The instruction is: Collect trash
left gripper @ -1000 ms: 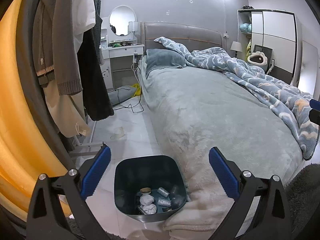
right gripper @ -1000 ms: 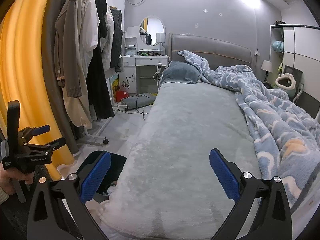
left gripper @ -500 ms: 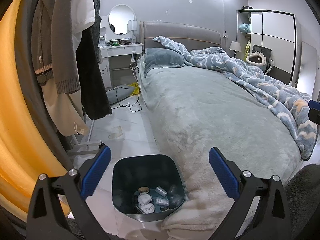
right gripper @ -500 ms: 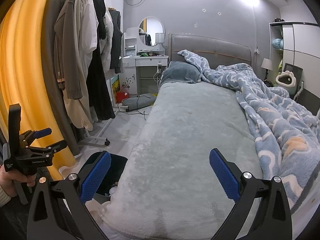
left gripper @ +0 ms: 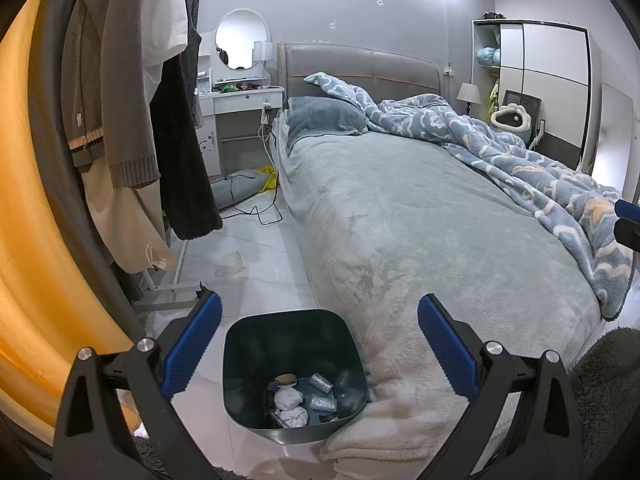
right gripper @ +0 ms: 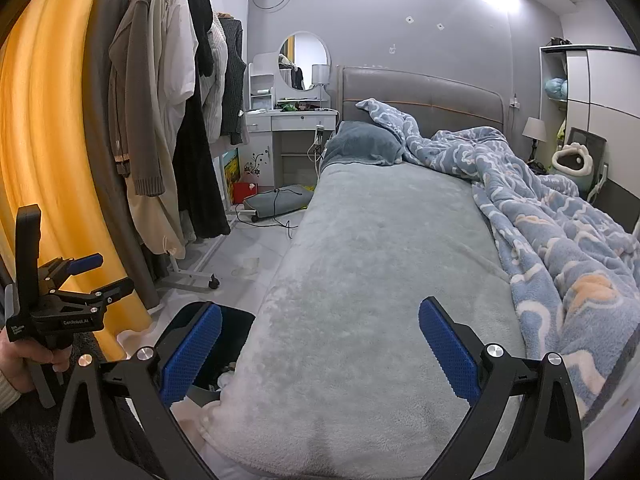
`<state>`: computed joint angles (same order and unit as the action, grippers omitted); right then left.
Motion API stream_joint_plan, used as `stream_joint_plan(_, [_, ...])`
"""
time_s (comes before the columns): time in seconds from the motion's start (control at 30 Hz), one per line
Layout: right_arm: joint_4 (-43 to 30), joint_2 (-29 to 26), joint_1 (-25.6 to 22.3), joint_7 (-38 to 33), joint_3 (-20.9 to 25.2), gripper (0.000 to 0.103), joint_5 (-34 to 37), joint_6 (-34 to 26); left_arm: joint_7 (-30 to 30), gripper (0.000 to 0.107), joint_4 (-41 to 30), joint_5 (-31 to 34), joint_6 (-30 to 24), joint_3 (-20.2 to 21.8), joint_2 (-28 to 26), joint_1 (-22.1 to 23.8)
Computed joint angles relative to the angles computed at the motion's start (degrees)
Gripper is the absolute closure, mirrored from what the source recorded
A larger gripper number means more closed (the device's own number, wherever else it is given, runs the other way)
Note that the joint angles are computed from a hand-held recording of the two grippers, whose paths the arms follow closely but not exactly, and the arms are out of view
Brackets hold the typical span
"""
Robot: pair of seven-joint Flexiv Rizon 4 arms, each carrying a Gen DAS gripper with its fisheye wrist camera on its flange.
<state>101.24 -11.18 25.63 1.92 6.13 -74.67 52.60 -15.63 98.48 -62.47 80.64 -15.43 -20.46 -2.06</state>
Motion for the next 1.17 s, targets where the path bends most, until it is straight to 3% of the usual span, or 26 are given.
stream_joint_plan(1.17, [0.0, 0.0, 0.0, 0.0, 0.0, 0.003, 0.0, 0.0, -0.7, 0.007, 0.3, 0.6, 0.5, -0.2, 0.0, 0.0])
